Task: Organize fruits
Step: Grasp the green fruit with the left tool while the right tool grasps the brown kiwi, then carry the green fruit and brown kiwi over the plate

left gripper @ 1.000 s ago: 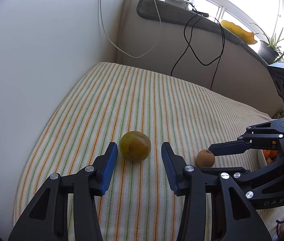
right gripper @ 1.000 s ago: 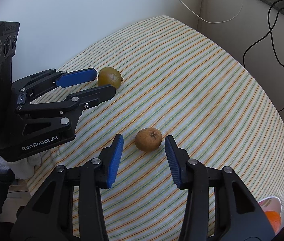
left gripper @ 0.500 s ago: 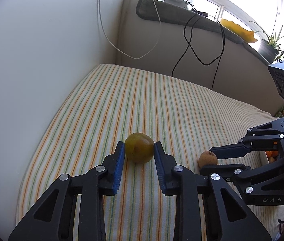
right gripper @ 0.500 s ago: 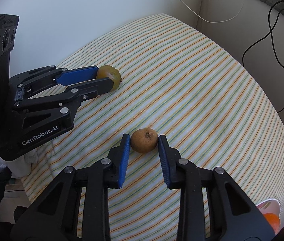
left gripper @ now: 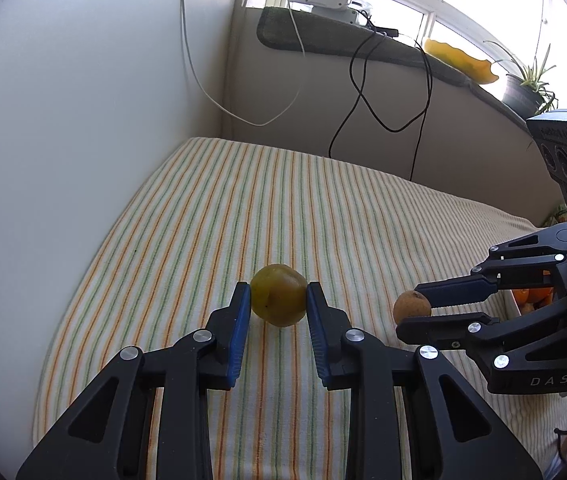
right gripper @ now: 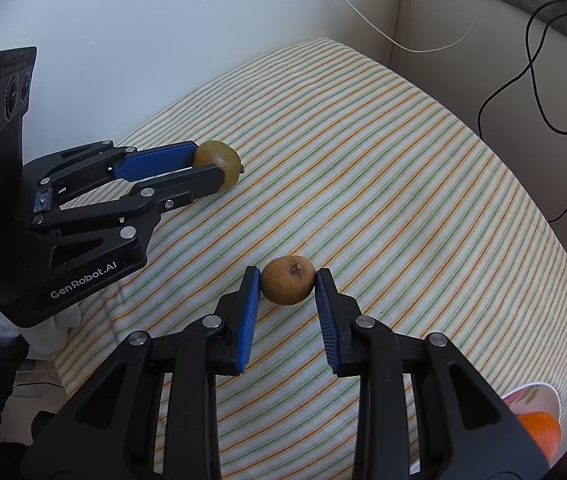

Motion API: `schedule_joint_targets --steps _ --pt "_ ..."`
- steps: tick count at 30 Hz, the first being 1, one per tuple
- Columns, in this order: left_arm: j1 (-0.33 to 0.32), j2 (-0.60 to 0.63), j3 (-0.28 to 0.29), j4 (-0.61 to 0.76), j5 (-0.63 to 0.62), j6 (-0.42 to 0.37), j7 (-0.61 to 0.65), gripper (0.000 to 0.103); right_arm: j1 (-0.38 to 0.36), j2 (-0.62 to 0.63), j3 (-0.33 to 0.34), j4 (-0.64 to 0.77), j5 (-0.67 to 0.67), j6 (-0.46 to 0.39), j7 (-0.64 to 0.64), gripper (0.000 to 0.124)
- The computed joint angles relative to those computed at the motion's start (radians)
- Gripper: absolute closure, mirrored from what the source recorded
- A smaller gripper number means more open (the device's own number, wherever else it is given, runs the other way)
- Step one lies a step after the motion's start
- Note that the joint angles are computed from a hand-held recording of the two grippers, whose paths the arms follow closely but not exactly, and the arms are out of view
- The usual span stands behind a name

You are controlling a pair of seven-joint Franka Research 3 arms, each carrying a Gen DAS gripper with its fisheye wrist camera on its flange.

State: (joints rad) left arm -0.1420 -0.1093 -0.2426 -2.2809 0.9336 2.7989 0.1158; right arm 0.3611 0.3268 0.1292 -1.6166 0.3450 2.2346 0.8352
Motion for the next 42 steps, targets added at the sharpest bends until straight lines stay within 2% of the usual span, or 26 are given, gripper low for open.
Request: schedule_joint_targets --steps 20,30,42 --pt "-0.035 -0.072 -0.069 0.007 0.036 0.004 -0.045 0.077 -0.059 -0.164 -0.021 -0.157 0.126 0.012 -0.118 0.095" --pt "-0.079 -0.029 -0.085 0.074 0.040 0.004 -0.010 0.077 -0.099 -0.267 -0.053 -0.234 0.204 0.020 -0.178 0.095" --pt "-0.147 0.065 -0.065 0.169 0.031 0.019 0.042 0.077 -0.163 -0.319 -0.104 -0.274 0.281 0.006 -0.195 0.095"
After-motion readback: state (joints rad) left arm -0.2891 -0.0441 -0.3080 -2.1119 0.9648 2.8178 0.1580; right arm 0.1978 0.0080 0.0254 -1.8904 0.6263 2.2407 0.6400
